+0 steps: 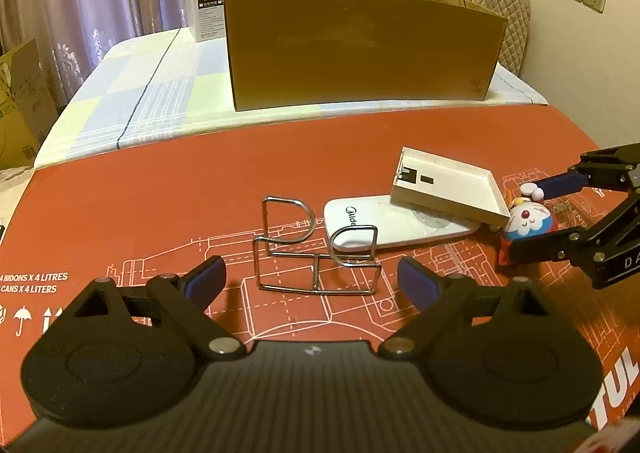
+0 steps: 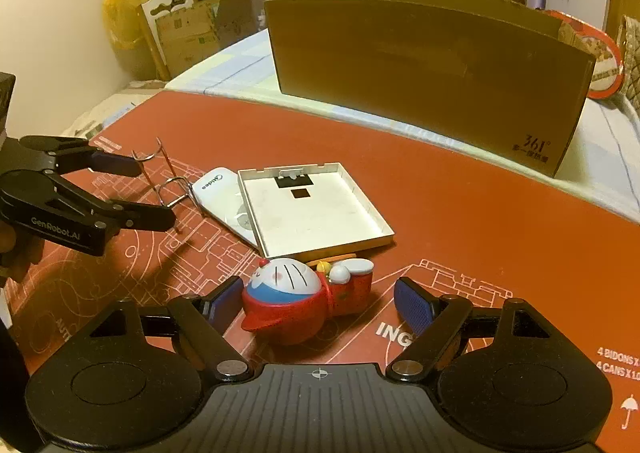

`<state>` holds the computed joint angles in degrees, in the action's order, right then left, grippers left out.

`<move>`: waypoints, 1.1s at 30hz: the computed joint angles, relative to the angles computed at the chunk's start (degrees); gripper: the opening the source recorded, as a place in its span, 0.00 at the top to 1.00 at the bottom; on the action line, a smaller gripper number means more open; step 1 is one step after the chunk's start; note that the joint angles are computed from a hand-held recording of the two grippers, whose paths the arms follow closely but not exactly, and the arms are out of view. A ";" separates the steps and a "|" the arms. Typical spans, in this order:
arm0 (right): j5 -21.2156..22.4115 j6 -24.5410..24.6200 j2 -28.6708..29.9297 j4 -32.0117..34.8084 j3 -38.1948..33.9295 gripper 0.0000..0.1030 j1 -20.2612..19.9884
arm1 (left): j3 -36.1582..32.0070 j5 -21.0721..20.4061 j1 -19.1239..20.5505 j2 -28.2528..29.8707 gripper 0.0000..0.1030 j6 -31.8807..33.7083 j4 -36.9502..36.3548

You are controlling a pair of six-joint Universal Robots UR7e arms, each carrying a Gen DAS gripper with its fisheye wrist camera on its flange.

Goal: Organize rigid objects
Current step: 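Grasp the cartoon figure with the right tool while the left tool grasps the wire stand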

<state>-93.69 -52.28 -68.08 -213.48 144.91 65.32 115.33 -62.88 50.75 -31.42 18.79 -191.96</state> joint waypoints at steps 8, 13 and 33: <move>1.85 1.69 -1.07 1.34 0.61 0.37 -0.63 | -0.28 0.19 -0.15 0.36 0.12 -0.13 0.14; 1.90 3.07 -1.21 -0.71 1.83 0.37 -0.94 | -0.32 0.39 -0.25 0.79 0.12 -0.10 -0.34; 0.49 6.32 -0.31 -7.68 4.97 0.37 -1.93 | -1.83 2.42 -0.98 4.39 0.38 1.84 -5.25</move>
